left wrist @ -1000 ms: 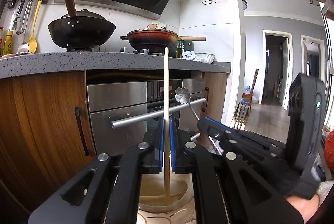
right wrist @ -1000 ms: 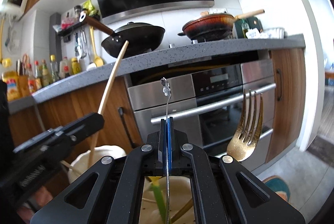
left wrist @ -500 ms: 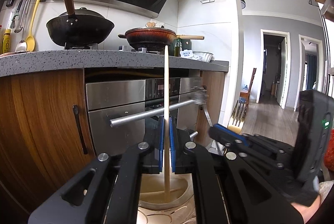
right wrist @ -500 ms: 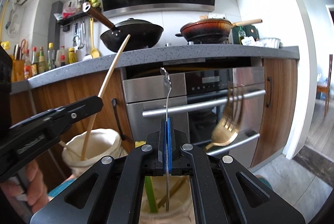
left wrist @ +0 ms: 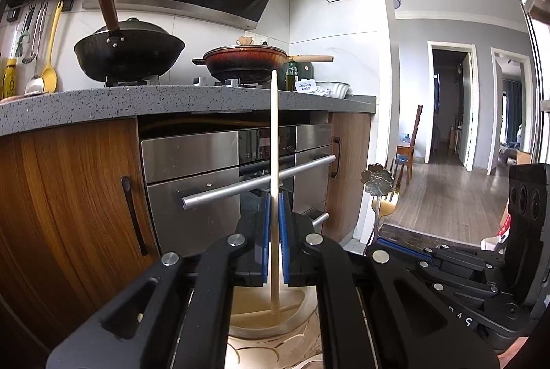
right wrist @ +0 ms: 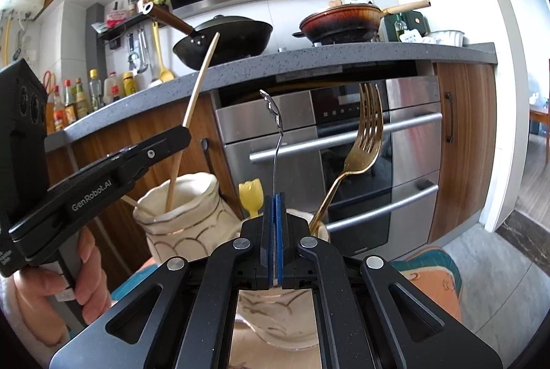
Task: Organize utensils
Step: 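Lower the chopstick into the holder and open left tool while right tool drops the spoon in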
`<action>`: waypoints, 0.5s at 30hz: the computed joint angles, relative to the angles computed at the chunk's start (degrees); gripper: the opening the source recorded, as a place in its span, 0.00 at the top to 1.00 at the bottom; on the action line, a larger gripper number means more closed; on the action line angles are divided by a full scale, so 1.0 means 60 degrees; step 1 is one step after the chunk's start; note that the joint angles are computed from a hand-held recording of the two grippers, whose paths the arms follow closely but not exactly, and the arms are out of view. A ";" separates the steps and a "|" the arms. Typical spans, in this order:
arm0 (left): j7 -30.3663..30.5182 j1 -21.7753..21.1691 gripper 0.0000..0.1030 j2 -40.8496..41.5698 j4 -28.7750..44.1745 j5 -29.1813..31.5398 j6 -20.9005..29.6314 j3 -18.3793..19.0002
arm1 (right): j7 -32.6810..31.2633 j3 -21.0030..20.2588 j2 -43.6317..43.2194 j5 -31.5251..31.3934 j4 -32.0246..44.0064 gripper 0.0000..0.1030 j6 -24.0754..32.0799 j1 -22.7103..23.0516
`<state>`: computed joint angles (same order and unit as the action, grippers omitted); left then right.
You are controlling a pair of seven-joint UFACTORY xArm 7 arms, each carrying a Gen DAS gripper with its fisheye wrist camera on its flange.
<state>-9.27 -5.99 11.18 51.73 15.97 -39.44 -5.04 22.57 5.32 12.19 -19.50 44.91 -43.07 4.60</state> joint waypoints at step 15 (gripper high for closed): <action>-0.0068 0.0113 0.65 -0.0196 -0.0349 -0.0186 -0.0237 0.0030 | 0.0816 0.0051 0.0032 -0.0678 0.0092 0.98 0.0203 -0.0275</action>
